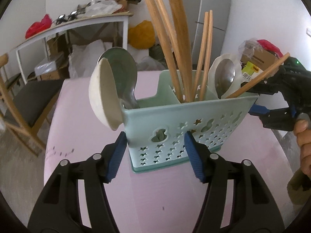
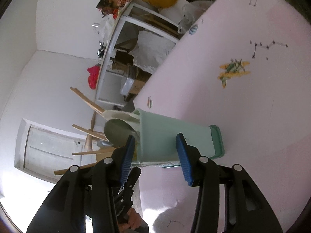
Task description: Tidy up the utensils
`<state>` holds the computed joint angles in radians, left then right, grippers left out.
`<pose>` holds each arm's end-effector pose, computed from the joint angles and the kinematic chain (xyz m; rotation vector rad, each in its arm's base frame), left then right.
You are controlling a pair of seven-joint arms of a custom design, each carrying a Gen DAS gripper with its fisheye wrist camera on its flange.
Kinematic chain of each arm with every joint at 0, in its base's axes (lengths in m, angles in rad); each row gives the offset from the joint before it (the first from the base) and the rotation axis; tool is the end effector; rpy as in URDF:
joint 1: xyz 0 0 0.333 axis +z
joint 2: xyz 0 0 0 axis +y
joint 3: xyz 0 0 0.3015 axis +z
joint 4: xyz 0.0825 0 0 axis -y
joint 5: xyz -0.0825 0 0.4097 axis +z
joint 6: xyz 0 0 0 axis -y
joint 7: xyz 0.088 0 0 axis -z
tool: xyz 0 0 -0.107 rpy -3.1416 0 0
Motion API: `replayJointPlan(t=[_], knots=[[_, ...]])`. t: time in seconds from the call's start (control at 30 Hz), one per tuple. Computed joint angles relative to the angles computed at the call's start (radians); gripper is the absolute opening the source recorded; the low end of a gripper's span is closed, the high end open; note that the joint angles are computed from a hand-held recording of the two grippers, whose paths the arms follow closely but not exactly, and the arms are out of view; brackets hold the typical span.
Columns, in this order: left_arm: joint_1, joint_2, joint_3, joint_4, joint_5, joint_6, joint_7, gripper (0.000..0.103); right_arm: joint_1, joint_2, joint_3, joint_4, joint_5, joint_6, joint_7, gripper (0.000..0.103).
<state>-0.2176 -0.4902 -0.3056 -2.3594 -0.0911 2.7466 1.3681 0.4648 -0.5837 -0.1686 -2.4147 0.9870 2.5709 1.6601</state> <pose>0.4176 -0.2587 0.5839 -1.5197 2.0254 -1.0139 0.4443 0.1113 0.5723 -1.0921 1.7770 0.4524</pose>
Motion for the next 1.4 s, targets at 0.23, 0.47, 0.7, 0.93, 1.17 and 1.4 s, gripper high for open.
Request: replayJointPlan(t=[0.23, 0.47, 0.7, 0.93, 1.17, 1.4], knots=[[-0.022, -0.086, 0.027, -0.071, -0.04, -0.019, 0.007, 0.058, 0.025, -0.026, -0.006, -0.026, 0.059, 0.01, -0.012, 0.044], [-0.024, -0.18, 0.029, -0.129, -0.07, -0.066, 0.012, 0.07, -0.033, -0.197, 0.075, -0.152, -0.012, 0.139, 0.037, 0.044], [-0.003, -0.354, -0.004, -0.195, -0.037, -0.206, -0.025, 0.085, -0.34, -0.416, 0.425, -0.186, -0.591, -0.094, 0.364, 0.052], [0.04, -0.486, -0.062, -0.222, 0.011, -0.318, -0.184, 0.093, -0.385, -0.479, 0.632, -0.118, -0.887, -0.273, 0.504, 0.081], [0.092, -0.507, -0.113, -0.186, 0.12, -0.408, -0.275, 0.093, -0.348, -0.479, 0.678, -0.073, -1.048, -0.371, 0.561, 0.096], [0.142, -0.547, -0.165, -0.165, 0.243, -0.456, -0.358, 0.095, -0.309, -0.431, 0.67, -0.04, -1.142, -0.429, 0.659, 0.096]])
